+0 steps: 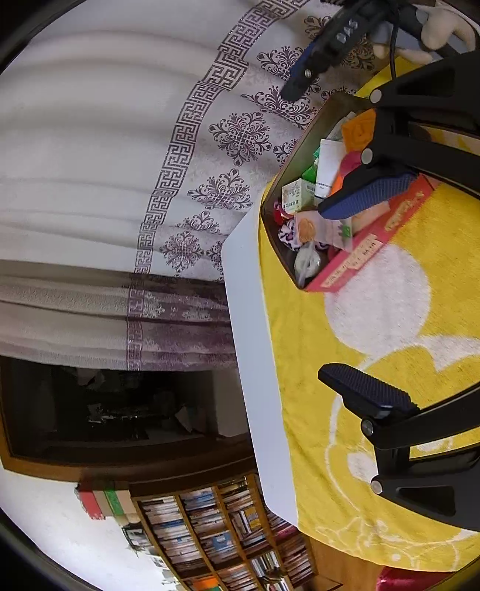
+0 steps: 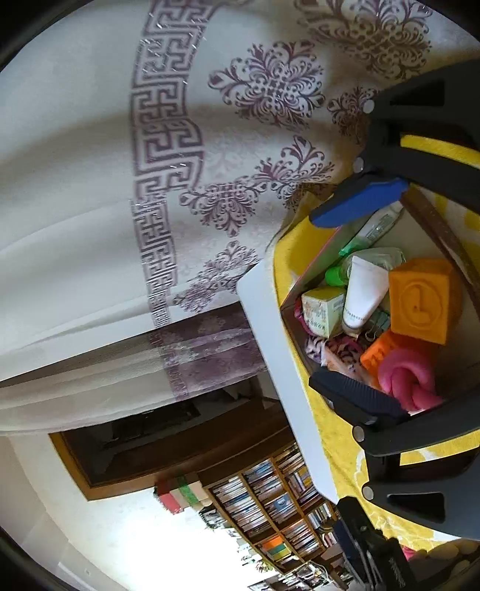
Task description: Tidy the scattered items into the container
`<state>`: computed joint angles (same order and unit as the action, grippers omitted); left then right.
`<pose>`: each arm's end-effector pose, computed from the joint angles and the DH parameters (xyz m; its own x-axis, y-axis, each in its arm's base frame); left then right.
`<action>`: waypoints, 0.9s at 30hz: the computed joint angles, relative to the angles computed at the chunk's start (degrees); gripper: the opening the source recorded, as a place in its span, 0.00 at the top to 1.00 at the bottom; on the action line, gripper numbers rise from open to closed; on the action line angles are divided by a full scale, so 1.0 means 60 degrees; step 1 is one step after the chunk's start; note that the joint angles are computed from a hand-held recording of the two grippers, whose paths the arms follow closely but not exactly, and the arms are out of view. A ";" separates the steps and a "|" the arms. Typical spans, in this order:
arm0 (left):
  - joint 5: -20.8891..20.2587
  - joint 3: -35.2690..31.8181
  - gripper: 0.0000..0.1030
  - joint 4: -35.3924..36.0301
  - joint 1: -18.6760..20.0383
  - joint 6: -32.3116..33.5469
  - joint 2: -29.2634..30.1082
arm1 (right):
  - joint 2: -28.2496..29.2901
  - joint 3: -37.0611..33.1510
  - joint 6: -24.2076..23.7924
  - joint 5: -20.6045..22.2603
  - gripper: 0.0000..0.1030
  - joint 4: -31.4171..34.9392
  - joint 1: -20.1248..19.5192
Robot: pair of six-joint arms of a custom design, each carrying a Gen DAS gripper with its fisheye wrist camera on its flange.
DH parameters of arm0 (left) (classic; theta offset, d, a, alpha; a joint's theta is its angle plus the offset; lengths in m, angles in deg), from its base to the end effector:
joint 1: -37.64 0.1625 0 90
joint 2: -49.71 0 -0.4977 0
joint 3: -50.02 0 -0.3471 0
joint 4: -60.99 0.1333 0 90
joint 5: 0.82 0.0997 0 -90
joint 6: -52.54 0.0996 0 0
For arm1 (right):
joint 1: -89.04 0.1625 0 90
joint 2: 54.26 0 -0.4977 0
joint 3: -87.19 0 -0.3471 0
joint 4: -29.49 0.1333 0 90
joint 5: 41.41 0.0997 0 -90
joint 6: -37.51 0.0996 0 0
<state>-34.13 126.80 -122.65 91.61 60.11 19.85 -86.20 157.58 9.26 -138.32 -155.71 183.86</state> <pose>-0.2818 -0.7556 0.1919 -0.7419 -0.0945 -0.6638 0.5054 0.5719 -0.6462 0.1908 -0.8184 0.2391 -0.8570 -0.2438 0.4539 -0.5128 0.4893 -0.7055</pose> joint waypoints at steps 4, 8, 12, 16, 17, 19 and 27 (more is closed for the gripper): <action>0.0118 0.0593 0.00 -0.0183 -0.0115 -0.0473 -0.0357 | -0.0415 0.0822 -0.0018 0.0176 0.18 -0.0299 0.0130; 0.0501 0.1252 0.00 -0.0815 -0.0281 -0.0476 -0.0658 | -0.0756 0.1719 -0.0147 0.0361 0.15 -0.0366 0.0302; 0.0735 0.2169 0.00 -0.1174 -0.0367 -0.0776 -0.1210 | -0.0866 0.2429 -0.0261 0.0448 0.14 -0.0136 0.0508; 0.1191 0.3178 0.00 -0.1603 -0.0454 -0.0977 -0.1803 | -0.0797 0.3145 -0.0698 0.0383 0.14 0.0098 0.0793; 0.1304 0.3419 0.00 -0.1646 -0.0475 -0.1029 -0.1954 | -0.0772 0.3293 -0.0831 0.0327 0.14 0.0130 0.0870; 0.1506 0.3932 0.00 -0.1651 -0.0530 -0.1168 -0.2300 | -0.0734 0.3608 -0.0975 0.0263 0.14 0.0151 0.1007; 0.2651 0.5444 0.00 -0.3893 -0.1203 0.0030 -0.3247 | -0.1375 0.4718 -0.1419 0.0593 0.13 -0.1366 0.1528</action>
